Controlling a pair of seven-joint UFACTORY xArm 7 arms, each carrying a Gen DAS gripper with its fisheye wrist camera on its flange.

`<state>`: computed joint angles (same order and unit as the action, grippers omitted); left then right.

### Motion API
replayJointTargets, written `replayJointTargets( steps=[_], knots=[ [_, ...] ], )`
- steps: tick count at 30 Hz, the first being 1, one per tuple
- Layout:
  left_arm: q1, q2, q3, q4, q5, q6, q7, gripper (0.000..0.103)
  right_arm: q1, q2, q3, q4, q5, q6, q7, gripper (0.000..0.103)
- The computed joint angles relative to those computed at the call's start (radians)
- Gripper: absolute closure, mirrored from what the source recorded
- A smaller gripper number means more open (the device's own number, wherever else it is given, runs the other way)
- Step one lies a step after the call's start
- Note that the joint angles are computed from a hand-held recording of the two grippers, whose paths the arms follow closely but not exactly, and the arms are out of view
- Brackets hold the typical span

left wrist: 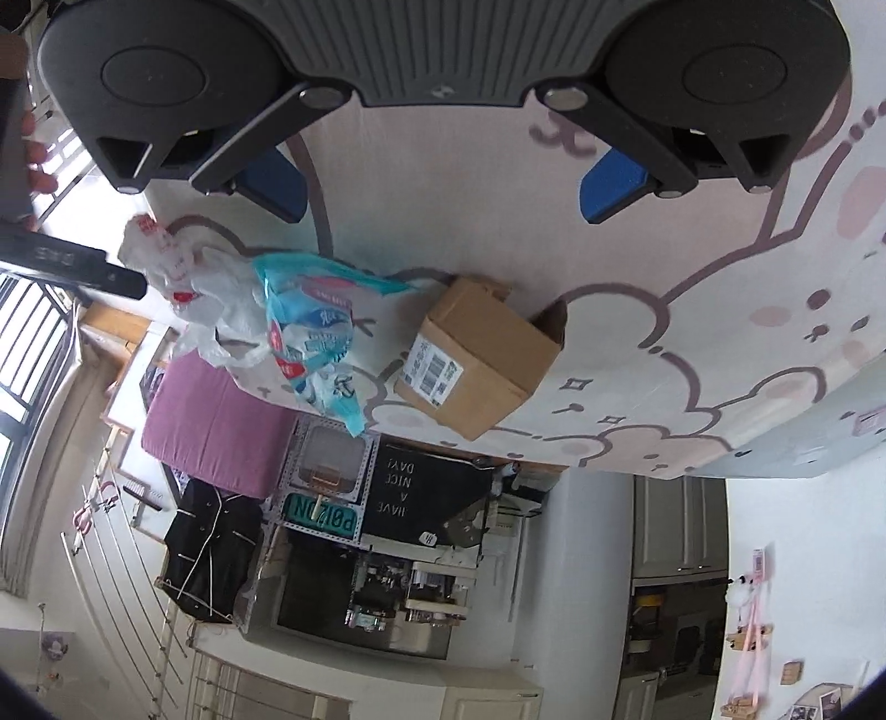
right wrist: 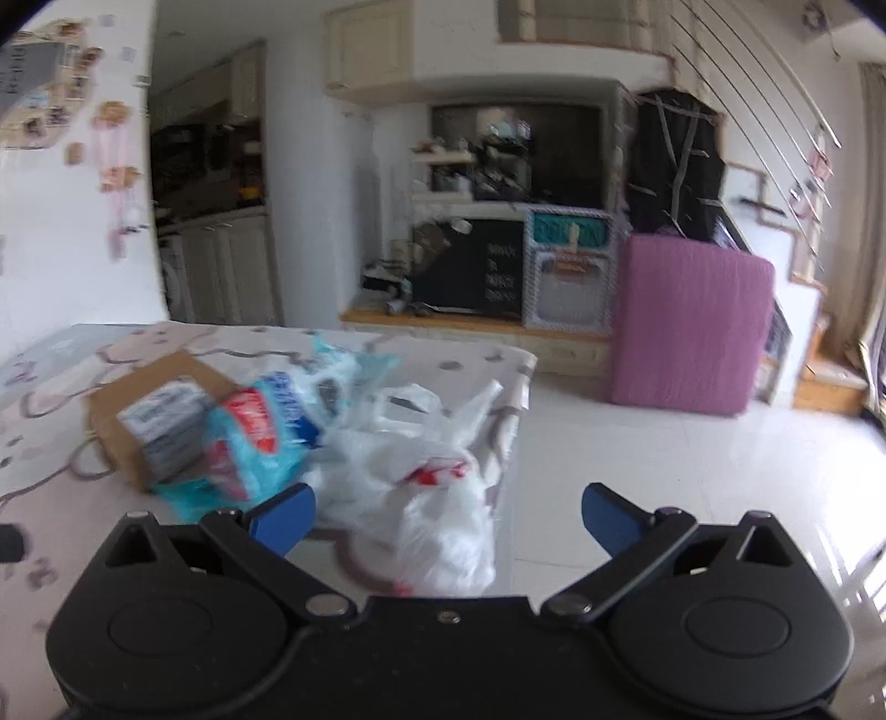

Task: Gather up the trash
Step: 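Grasp the cardboard box with the left tool while the right tool grasps the white plastic bag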

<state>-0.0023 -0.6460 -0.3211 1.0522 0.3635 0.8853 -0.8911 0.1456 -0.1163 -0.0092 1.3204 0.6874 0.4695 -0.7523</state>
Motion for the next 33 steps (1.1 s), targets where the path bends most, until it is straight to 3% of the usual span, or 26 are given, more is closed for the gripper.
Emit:
replayJointTargets(
  steps=[4, 8, 10, 12, 14, 17, 21, 27, 29, 33],
  knots=[
    [0.016, 0.027, 0.036, -0.019, 0.031, -0.107, 0.032, 0.000, -0.010, 0.064, 0.027, 0.028, -0.088, -0.040, 0.095, 0.000],
    [0.067, 0.096, 0.034, 0.003, 0.114, -0.194, 0.079, 0.000, -0.011, 0.081, 0.040, 0.020, -0.035, -0.043, 0.080, 0.001],
    [0.085, 0.148, 0.029, 0.035, 0.166, -0.208, 0.123, 0.000, -0.011, 0.086, 0.044, 0.017, 0.006, -0.056, 0.056, 0.012],
    [0.082, 0.197, 0.039, 0.062, 0.199, -0.218, 0.177, 0.000, -0.013, 0.090, 0.045, 0.019, 0.047, -0.050, 0.033, 0.014],
    [0.078, 0.247, 0.043, 0.094, 0.231, -0.198, 0.226, 0.000, -0.018, 0.102, 0.047, 0.030, 0.054, -0.028, 0.039, 0.017],
    [0.062, 0.298, 0.055, 0.122, 0.272, -0.170, 0.241, 0.000, -0.022, 0.116, 0.058, 0.040, 0.049, -0.026, 0.035, 0.029],
    [0.042, 0.334, 0.081, 0.130, 0.311, -0.178, 0.223, 0.000, -0.024, 0.120, 0.067, 0.030, 0.017, -0.060, 0.042, 0.059],
    [0.017, 0.351, 0.114, 0.132, 0.328, -0.175, 0.162, 0.002, -0.037, 0.100, 0.057, 0.026, 0.046, 0.002, -0.004, 0.064],
    [0.010, 0.349, 0.115, 0.132, 0.336, -0.177, 0.162, 0.010, -0.039, 0.083, 0.050, 0.016, 0.062, 0.023, -0.018, 0.065],
    [-0.003, 0.354, 0.094, 0.144, 0.380, -0.134, 0.170, 0.011, -0.038, 0.047, 0.034, -0.004, 0.061, 0.060, -0.023, 0.066]
  ],
)
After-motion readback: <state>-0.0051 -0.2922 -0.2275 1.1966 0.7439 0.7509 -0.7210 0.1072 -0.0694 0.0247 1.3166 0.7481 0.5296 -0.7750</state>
